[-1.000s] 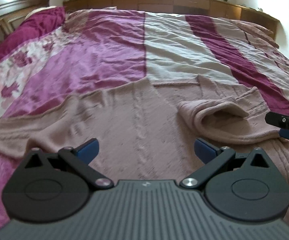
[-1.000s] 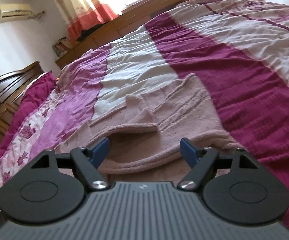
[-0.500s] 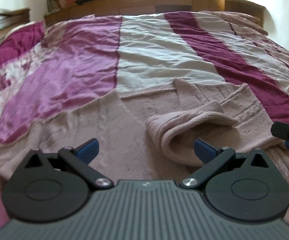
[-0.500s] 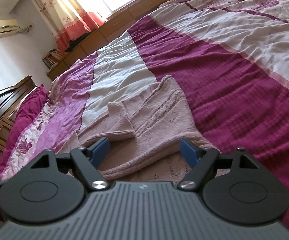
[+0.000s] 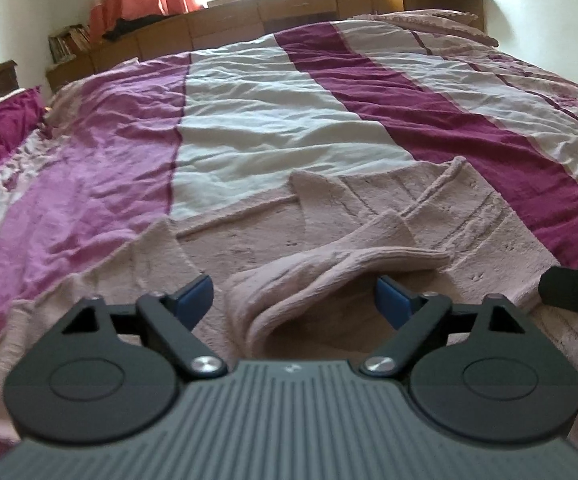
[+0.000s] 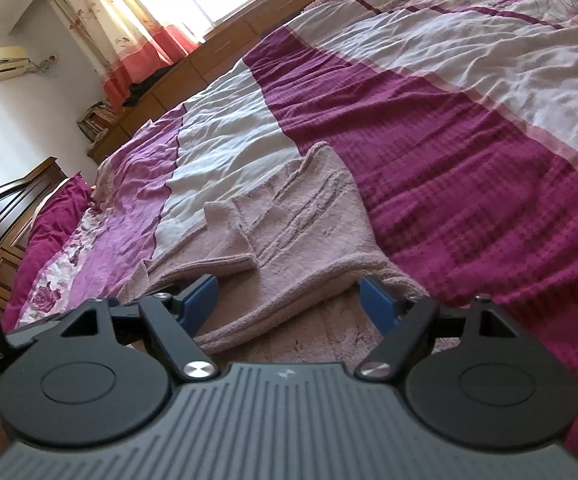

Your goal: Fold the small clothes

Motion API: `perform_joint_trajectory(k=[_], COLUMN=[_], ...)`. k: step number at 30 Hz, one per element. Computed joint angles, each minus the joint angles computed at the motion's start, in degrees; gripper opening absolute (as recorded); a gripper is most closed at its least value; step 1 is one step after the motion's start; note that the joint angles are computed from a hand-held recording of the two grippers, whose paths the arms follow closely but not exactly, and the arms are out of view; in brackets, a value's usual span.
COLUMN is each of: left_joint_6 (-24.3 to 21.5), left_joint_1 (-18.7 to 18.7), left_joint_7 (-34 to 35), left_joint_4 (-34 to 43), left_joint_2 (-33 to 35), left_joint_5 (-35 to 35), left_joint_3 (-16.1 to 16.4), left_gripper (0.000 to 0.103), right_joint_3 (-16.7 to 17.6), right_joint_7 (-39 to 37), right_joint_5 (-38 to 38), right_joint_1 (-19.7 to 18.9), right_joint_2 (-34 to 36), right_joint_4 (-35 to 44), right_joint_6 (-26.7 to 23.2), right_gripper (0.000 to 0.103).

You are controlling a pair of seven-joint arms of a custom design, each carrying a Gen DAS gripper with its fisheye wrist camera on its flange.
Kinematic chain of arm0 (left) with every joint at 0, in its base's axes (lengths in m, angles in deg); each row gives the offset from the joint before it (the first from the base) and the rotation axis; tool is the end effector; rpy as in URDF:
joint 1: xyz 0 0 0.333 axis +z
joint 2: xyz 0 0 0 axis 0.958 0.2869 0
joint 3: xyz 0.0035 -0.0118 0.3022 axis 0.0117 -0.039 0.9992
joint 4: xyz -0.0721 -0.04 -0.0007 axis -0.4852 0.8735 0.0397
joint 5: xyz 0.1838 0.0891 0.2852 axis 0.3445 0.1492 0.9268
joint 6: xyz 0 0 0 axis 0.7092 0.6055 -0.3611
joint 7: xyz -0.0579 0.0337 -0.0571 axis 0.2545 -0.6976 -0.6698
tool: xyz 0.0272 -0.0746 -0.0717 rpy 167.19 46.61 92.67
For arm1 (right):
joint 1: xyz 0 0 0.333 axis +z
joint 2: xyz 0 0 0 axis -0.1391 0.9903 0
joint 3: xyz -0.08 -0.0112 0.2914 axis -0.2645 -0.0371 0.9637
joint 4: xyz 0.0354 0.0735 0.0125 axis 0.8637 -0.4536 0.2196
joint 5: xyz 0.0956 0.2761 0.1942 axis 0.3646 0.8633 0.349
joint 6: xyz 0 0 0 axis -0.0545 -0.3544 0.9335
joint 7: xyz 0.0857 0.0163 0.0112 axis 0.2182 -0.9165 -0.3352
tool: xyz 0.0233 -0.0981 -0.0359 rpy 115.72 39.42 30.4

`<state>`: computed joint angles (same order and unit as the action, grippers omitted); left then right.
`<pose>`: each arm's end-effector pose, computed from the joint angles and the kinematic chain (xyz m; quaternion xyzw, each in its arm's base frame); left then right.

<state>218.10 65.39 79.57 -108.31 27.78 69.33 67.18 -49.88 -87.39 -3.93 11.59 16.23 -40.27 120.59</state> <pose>0.6794 -0.1810 0.4832 -0.4103 0.7962 -0.3464 0.2789 0.4814 0.2602 0.4834 -0.3259 0.8127 -0.2128 0.4336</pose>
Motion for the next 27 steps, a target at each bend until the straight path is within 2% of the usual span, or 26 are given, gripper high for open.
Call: perform_joint_trajectory(k=[5, 8, 9, 11, 12, 13, 15, 17, 20, 27], left_joint_6=[2.09, 3.07, 3.28, 3.27, 2.38, 0.91, -0.59, -0.12, 1.54, 1.26], left_joint_1=[-0.61, -0.69, -0.42, -0.01, 0.07, -0.79, -1.07, 0.54, 1.21, 1.82], left_joint_7=[1.72, 3.63, 4.59, 6.44, 6.95, 5.92, 3.82, 3.62, 0.73, -12.32], left_joint_4=[0.88, 1.49, 1.66, 2.04, 2.51, 3.26, 3.98, 3.62, 2.56, 0.29], left_joint_2=[1.42, 2.21, 2.46, 2.9, 3.08, 3.2, 3.14, 2.66, 1.29, -1.51], left_joint_5=[1.05, 1.61, 1.53, 1.35, 1.15, 1.25, 0.32, -2.0, -4.24, -6.12], left_joint_3=[-0.47, -1.13, -1.71, -2.61, -2.81, -1.65, -0.93, -2.48, -1.94, 2.72], left_gripper=[0.086, 0.08, 0.075, 0.057, 0.033, 0.011, 0.01, 0.009, 0.008, 0.009], right_joint_3=[-0.1, -0.17, -0.2, -0.26, -0.27, -0.29, -0.33, -0.4, -0.4, -0.38], right_joint_7=[-0.5, -0.66, -0.74, -1.02, -1.16, -1.27, -1.29, -1.47, -1.76, -3.74], right_joint_5=[1.22, 1.85, 2.0, 2.19, 2.3, 2.41, 2.56, 2.78, 3.1, 4.26], right_joint_1=[0.02, 0.09, 0.13, 0.19, 0.24, 0.27, 0.28, 0.25, 0.33, 0.74], right_joint_2=[0.37, 0.67, 0.75, 0.79, 0.81, 0.8, 0.81, 0.91, 0.96, 1.55], right_joint_4=[-0.15, -0.05, -0.05, -0.09, -0.08, -0.11, -0.18, -0.16, -0.21, 0.42], right_joint_6=[0.4, 0.56, 0.6, 0.61, 0.51, 0.49, 0.5, 0.59, 0.44, -0.17], right_gripper=[0.084, 0.084, 0.084, 0.084, 0.084, 0.084, 0.084, 0.084, 0.084, 0.084])
